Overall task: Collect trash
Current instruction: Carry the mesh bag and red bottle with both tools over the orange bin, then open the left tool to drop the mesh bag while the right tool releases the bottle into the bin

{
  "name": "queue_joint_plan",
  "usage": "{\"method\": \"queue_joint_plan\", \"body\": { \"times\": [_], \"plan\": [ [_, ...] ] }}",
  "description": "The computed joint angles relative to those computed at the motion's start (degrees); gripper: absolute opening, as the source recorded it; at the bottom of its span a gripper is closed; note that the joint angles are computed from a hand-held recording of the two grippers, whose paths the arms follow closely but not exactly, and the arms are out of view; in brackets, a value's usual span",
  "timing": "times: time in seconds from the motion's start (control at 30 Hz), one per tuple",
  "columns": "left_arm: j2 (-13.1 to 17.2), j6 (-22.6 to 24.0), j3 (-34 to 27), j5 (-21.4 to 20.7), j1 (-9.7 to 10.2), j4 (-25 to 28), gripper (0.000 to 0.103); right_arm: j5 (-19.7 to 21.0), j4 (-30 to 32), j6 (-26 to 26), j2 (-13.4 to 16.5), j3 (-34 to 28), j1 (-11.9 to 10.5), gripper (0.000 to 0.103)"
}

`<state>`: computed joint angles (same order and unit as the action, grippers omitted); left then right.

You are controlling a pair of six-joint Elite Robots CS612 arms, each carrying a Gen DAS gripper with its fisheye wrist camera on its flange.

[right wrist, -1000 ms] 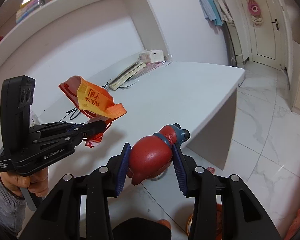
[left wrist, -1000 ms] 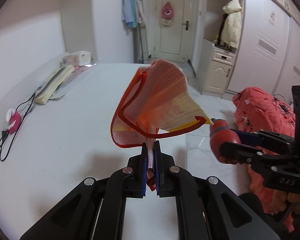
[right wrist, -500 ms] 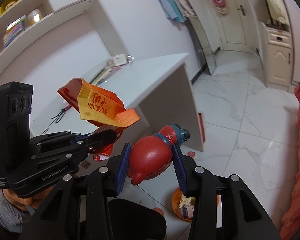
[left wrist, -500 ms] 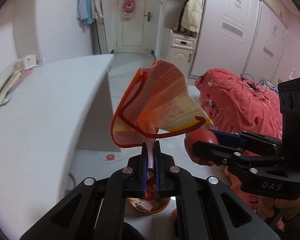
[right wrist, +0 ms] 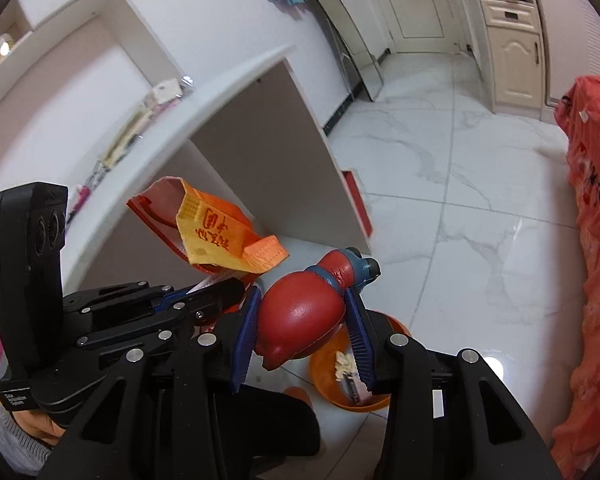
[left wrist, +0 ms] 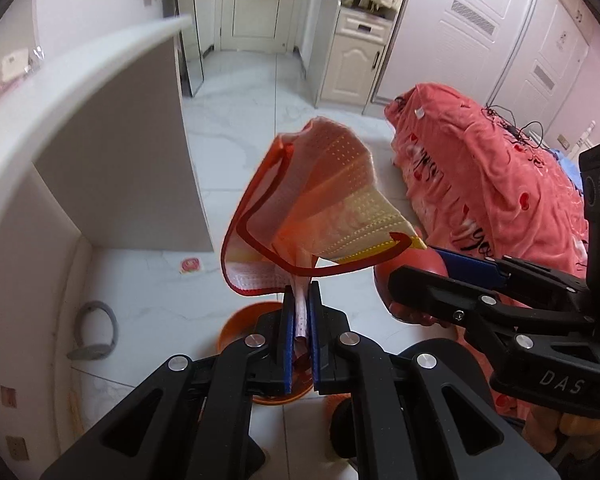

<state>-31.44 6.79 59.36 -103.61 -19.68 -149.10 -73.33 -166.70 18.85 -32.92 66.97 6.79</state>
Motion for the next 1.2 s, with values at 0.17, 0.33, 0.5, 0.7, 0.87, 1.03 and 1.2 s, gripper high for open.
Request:
{"method": "queue_joint_plan", "body": {
  "times": [0.17,0.33,0.5,0.7,0.87,1.03,1.2],
  "plan": [
    [2.02,-0.43,-2.52,-0.94,-0.08,4.8,0.008,-0.26,3.05,0.58,1.75,-1.8,-0.01,0.042],
    [3.8,-0.78,-5.05,-1.9,0.18,9.0,0.008,-0.2,4.6,1.72,2.84,-2.85,0.16,0.042],
    [5.02,-1.0,-6.66,-1.56,0.33,11.74,0.011,-0.28,5.37,2.08,3.33,-2.99,-0.08,0.042],
    [6.13,-1.1,-8.53,-1.43,0.42,14.51,0.041,-0.07,6.09,2.06,3.71,-3.14,-0.24,0.043],
    [6.54,-0.84,-9.12,-1.05,0.4,15.08,0.042,0.03,6.25,2.1,3.78,-3.07,-0.35,0.043],
    [6.19,-0.71,-8.56,-0.43,0.45,15.29,0.042,0.01,6.85,2.11,3.98,-3.55,-0.32,0.043],
    [5.09,-1.17,-6.62,1.12,0.68,12.57,0.042,0.3,7.68,1.87,4.35,-4.17,-0.22,0.043]
  ]
}}
